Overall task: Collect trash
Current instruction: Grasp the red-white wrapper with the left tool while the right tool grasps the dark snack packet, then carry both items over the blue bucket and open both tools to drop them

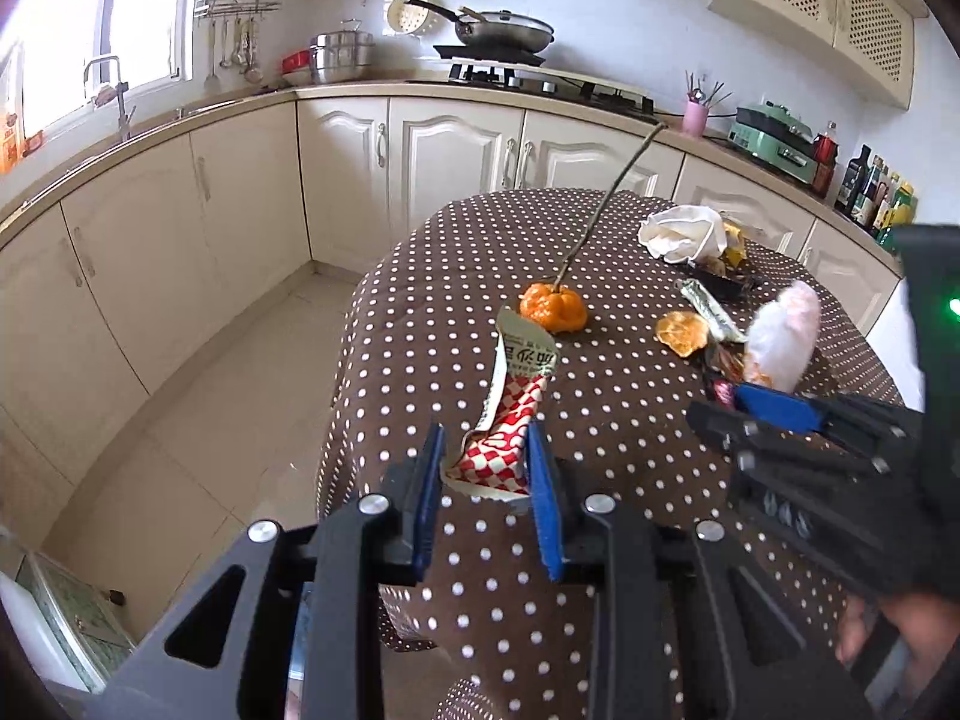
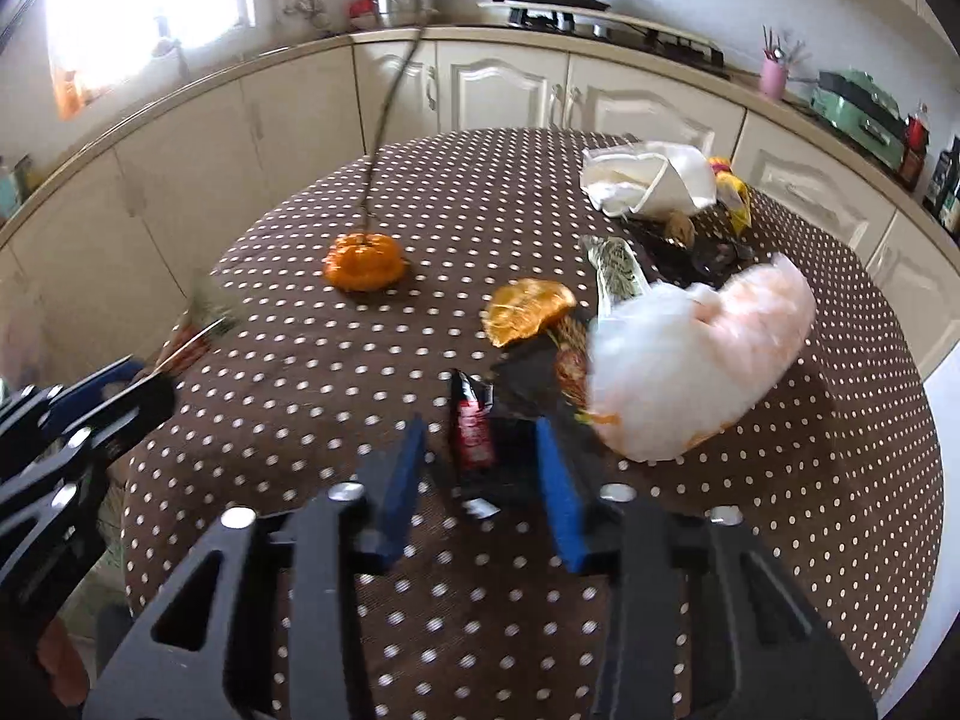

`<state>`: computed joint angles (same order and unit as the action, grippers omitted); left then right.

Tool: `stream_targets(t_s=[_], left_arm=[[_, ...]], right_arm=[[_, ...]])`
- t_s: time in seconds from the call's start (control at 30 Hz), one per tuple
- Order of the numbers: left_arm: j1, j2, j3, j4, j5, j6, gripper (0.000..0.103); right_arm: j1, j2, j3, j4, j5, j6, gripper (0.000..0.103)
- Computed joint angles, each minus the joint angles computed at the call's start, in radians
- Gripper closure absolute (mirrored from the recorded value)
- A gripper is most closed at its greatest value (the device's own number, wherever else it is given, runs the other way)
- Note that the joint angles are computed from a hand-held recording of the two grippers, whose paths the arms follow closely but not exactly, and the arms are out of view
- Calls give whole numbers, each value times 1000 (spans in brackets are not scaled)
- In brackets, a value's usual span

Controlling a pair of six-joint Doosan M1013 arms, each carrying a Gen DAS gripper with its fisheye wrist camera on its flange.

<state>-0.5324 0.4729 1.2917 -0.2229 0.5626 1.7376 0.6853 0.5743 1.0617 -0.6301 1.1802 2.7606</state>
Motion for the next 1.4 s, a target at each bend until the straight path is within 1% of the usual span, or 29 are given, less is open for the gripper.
stream_targets(t_s=[0.03,0.07,0.1,0.17,0.27,0.33,0.47,0.57,0.7,0.77,0.87,1.0,1.07,1.17,1.27,1.37,1.4], left_arm=[[3,-5,8,-17,-2,14,77],[6,-12,18,-40,-5,33,77],[9,-17,24,-56,-7,46,77],[18,-30,42,-100,-13,80,77],[36,-52,71,-167,-25,128,77],[49,-69,92,-207,-37,157,77],[75,-101,133,-245,-63,180,77],[103,-119,159,-296,-73,202,77],[134,-136,190,-275,-94,160,77],[154,-141,204,-234,-99,108,77],[181,-138,215,-176,-91,31,77],[214,-123,224,-95,-72,-70,77],[227,-113,225,-69,-58,-109,77],[246,-87,218,-13,-31,-177,77],[266,-53,199,-26,2,-187,77],[273,-26,183,-18,18,-203,77],[275,-15,174,-12,26,-212,77]], right_arm=[[-3,-7,12,5,-18,5,80],[-2,-11,18,0,-25,10,85],[2,-13,21,-13,-24,16,88],[15,-21,31,-46,-36,40,90],[35,-39,51,-66,-115,75,93],[48,-42,47,-78,-146,81,93],[74,-26,6,-110,-167,63,94],[88,-10,-29,-118,-184,42,94],[96,32,-108,-67,-220,-56,94],[96,68,-164,-8,-243,-132,94],[94,125,-244,94,-256,-240,94],[82,218,-370,253,-234,-389,94],[77,279,-454,325,-195,-455,94],[68,358,-566,421,-142,-515,94],[58,430,-678,475,-87,-557,94],[48,534,-854,521,2,-597,94],[46,549,-880,527,18,-601,93]])
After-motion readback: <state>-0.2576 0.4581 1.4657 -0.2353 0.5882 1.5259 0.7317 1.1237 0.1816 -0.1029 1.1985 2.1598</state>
